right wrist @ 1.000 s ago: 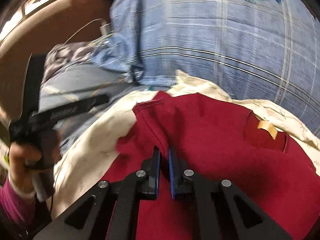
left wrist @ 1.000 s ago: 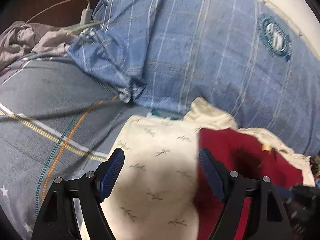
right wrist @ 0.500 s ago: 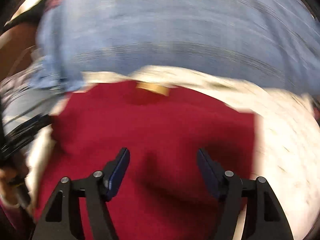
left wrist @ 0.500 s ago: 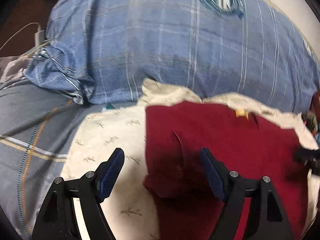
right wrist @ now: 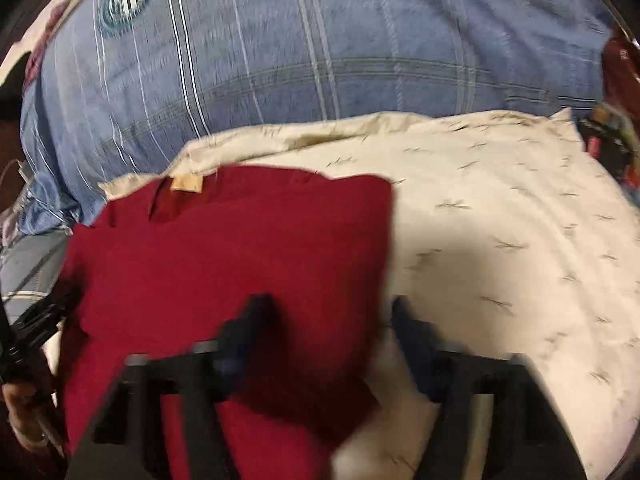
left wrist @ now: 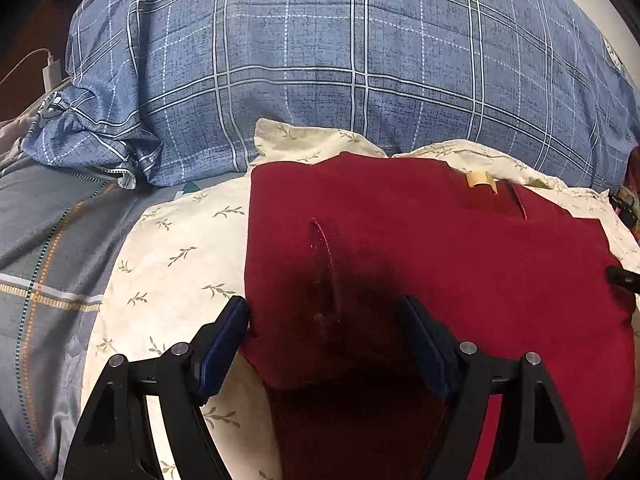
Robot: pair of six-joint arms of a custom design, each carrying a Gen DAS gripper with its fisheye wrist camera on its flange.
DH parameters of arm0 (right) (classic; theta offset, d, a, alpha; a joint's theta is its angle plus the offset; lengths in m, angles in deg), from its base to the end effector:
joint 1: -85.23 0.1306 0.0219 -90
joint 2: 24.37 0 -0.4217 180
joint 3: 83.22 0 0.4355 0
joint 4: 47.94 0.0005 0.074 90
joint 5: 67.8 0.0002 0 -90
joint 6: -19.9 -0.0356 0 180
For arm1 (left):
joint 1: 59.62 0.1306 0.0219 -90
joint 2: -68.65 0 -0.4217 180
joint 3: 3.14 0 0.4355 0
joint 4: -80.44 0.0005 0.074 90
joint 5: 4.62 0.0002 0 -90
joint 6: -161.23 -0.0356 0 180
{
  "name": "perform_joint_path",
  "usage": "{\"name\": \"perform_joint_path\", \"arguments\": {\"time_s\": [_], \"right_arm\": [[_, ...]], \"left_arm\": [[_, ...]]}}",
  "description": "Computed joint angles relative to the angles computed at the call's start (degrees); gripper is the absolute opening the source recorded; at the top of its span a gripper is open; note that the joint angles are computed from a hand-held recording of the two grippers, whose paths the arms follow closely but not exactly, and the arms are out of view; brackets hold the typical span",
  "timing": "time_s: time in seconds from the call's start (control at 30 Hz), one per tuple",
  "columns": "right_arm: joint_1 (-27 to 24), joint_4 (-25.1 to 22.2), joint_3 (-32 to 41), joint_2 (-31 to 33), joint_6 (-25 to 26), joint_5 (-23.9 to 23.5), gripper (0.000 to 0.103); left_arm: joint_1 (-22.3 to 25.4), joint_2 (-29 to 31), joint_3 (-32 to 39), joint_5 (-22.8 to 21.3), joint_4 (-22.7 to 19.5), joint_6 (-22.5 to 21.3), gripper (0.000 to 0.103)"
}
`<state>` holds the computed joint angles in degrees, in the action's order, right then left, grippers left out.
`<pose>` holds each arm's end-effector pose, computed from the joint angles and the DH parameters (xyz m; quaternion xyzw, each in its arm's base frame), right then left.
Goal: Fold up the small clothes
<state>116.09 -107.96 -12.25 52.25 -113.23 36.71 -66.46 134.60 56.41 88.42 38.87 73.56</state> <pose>0.3501 0.1982 0.3991 0.1301 0.9613 0.0272 0.2412 0.3532 -0.0448 0.3856 0.0462 0.9321 -0.0533 0.3554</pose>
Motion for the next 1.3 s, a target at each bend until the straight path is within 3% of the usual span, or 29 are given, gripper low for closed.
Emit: {"name": "perform_joint_path", "arguments": {"time_s": [0.13,0.2,0.27,0.33,0.4,0.47,0.6,0.7,0.77,0.87,1.03,1.17,1.3], "right_arm": [[1.06,-3.15,0.37,-1.81,2.21,6.7,0.008],[-0.75,-4.23,-1.15,-1.73,1.26,5.25,0.008],[-1.48,-2.05,-3.06,-3.01,-0.11,4.09,0.008],[-0.4,-2.6,-2.76,-3.61,-1.65,6.31,0.02],[0.68,-2.93,-2.06,-4.03,-3.09,7.54,0.042],[2.2,-1.46,-1.2,-4.75,-2.4,8.31,0.048],[2.52,2.69,0.85,-2.26,1.72,7.16,0.047],[0.6,2.42,2.9,3.06,3.93,5.12,0.041],[-0.21,1.35,3.35,5.78,3.75,6.89,0.037],[-2.63,5.25,1.31,5.45,1.32,5.52,0.043],[-0.63,1.43,1.53,1.95,-1.79,3.64,0.048],[4.78,-1.05,-0.5,-1.77,-2.48,6.32,0.047],[7.08,-5.02,-0.38,0.46,0.31,10.78,0.046]], "left_arm": [[0.98,-0.87,-0.3,1.34,0.83,0.15,0.077],[0.88,-0.18,-0.07,0.96,0.75,-0.21,0.078],[0.73,0.63,0.09,0.68,-0.04,-0.15,0.079],[0.6,0.83,0.21,0.28,-0.51,0.12,0.079],[0.44,0.54,0.34,-0.19,-0.61,0.16,0.079],[0.4,0.22,0.38,-0.26,-0.5,0.45,0.079],[0.57,-0.14,0.24,0.0,-0.26,0.61,0.079],[0.49,0.04,0.11,-0.26,-0.19,0.39,0.079],[0.41,0.33,0.18,-0.32,-0.28,0.42,0.079],[0.29,0.82,0.23,-0.33,-0.13,0.22,0.079],[0.48,1.36,0.5,-0.1,-0.34,0.15,0.079],[0.3,1.5,0.48,-0.62,-0.18,0.18,0.08],[0.12,1.46,0.28,-0.97,0.11,0.16,0.08]]}}
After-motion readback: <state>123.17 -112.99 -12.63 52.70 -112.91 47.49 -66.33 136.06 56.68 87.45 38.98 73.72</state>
